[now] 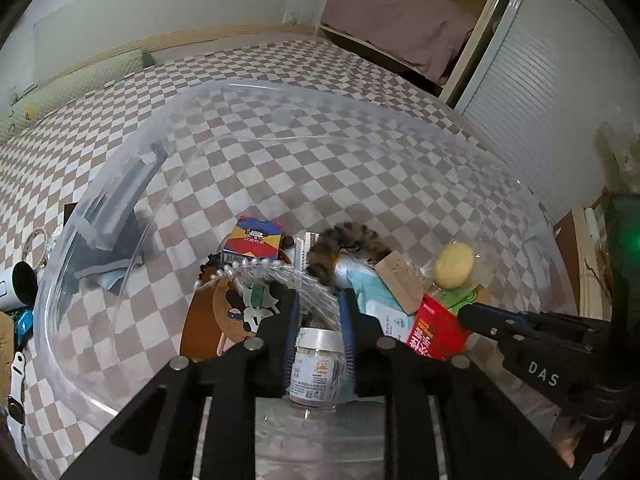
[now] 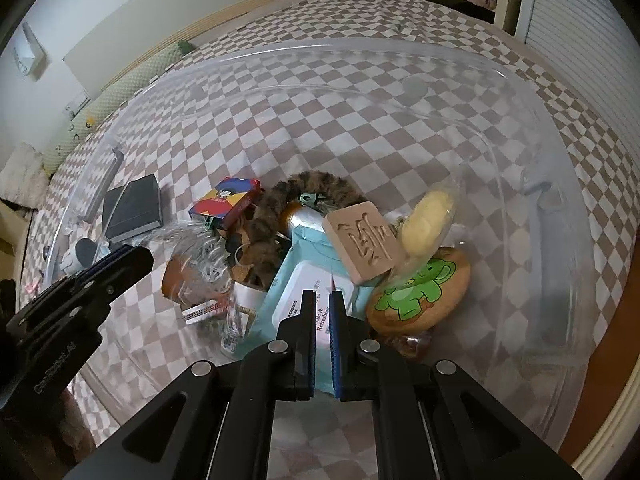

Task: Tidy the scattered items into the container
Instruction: 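Open the right tool dropping the red packet while the left tool releases the tiara into the box, then raise both tools out of the box and move back toward the item pile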

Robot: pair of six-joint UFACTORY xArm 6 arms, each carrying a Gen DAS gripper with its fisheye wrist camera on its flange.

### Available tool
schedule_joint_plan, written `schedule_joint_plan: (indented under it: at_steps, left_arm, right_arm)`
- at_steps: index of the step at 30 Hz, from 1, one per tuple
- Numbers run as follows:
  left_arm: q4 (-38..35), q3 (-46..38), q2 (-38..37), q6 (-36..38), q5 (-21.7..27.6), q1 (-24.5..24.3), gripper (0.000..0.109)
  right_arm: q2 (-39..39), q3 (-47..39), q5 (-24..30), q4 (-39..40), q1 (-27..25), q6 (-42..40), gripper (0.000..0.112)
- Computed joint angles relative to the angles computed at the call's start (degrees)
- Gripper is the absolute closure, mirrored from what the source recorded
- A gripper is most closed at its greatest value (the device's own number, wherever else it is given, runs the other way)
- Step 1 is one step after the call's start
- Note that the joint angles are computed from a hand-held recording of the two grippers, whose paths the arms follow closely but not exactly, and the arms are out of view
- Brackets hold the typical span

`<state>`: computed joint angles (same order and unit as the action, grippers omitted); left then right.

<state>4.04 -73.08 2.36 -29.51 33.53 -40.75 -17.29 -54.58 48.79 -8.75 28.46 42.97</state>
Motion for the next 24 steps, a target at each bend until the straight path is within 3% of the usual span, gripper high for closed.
schedule_joint_plan:
  at_steps: [16,20,21,24]
  left_arm:
    - [1.8,1.5,-2.1,-2.0,-0.1,0.5,0.080]
    - [6.1,2.9,-3.5,-5.3,-1.5,0.2,0.046]
    - [6.8,3.2,-3.9,-6.2,-1.8,0.2,0.042]
    - [7.0,4.0,-4.9,-7.1,-2.1,0.5,0.041]
  right_arm:
    - [-0.9,0.5,-0.2,-1.8,0.1,1.7,0.106]
    - [-1.0,0.3,0.5,-4.3,0.8,2.9,0.106]
    - [-1.2,0.3,0.5,-4.7,0.9,3.2,0.106]
    - [-1.7,0.5,0.1,-6.2,1.4,4.6,0.106]
